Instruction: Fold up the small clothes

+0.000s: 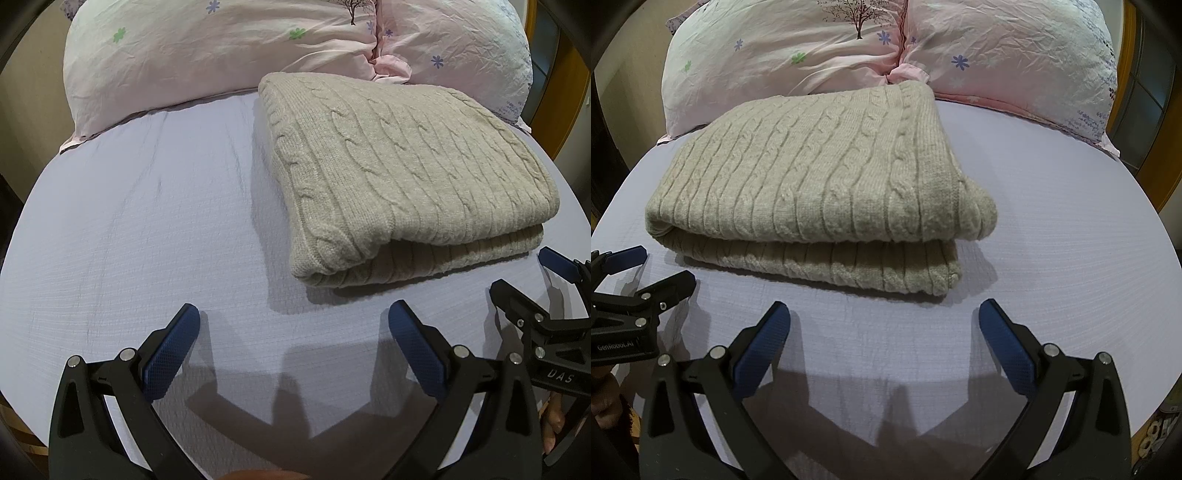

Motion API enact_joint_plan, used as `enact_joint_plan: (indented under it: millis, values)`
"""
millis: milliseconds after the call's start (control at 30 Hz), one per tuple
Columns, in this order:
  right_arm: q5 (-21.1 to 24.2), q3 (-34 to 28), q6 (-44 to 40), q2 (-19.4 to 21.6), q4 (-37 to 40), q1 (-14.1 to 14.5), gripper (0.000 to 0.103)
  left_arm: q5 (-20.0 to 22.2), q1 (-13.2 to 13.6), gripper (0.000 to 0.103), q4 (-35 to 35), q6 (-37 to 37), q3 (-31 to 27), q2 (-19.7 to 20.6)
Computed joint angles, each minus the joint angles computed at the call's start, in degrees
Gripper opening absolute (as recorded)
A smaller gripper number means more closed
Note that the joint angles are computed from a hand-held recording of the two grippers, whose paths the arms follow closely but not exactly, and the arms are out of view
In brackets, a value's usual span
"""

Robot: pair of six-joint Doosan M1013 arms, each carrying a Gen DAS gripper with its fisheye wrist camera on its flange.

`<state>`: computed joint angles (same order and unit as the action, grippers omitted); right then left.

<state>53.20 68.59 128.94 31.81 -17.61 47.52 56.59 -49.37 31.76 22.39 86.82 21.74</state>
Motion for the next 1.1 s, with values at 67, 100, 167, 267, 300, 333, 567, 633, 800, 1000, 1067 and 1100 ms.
enact_joint_plan:
  millis: [67, 100, 167, 267, 300, 333, 567, 633, 800, 1000, 1067, 1100]
  values:
    - [0.0, 0.0, 0.0, 0.0, 0.0, 0.0, 0.101, 0.0, 0.0, 0.102, 0.0, 0.1, 0.0, 0.0]
    - [0.0, 0.0, 0.0, 0.0, 0.0, 0.0, 0.101, 0.0, 0.0, 0.102, -0.1, 0.1, 0.0, 0.0]
    - [0.0, 0.0, 0.0, 0.0, 0.0, 0.0, 0.101, 0.0, 0.0, 0.102, 0.0, 0.1, 0.0, 0.0]
    - [0.0, 0.0, 0.0, 0.0, 0.0, 0.0, 0.101, 0.1, 0.0, 0.102, 0.1, -0.3, -0.1, 0.0]
    - [0.0, 0.0, 0.0, 0.0, 0.0, 0.0, 0.101, 0.1, 0.0, 0.102, 0.2, -0.3, -0.1, 0.1]
    - [0.0, 0.0, 0.1, 0.0, -0.1, 0.0, 0.101, 0.1, 0.0, 0.102, 0.2, -0.3, -0.1, 0.0]
    - [0.0, 0.0, 0.1, 0.0, -0.1, 0.0, 0.101, 0.0, 0.0, 0.102, 0.1, -0.1, -0.1, 0.0]
    - [0.0, 0.0, 0.1, 0.0, -0.1, 0.0, 0.101, 0.1, 0.1, 0.102, -0.1, 0.0, 0.0, 0.0]
    - [0.0, -0.1, 0.2, 0.1, -0.1, 0.0, 0.101, 0.1, 0.2, 0.102, -0.4, 0.2, -0.1, 0.0]
    - [0.0, -0.1, 0.3, 0.1, -0.2, 0.1, 0.101, 0.3, 0.2, 0.102, -0.5, 0.2, -0.2, 0.0]
    - [0.0, -0.1, 0.3, 0.1, -0.2, 0.1, 0.101, 0.3, 0.2, 0.102, -0.5, 0.2, -0.2, 0.1]
    - [0.0, -0.1, 0.3, 0.1, -0.2, 0.1, 0.101, 0.3, 0.2, 0.102, -0.5, 0.2, -0.2, 0.1]
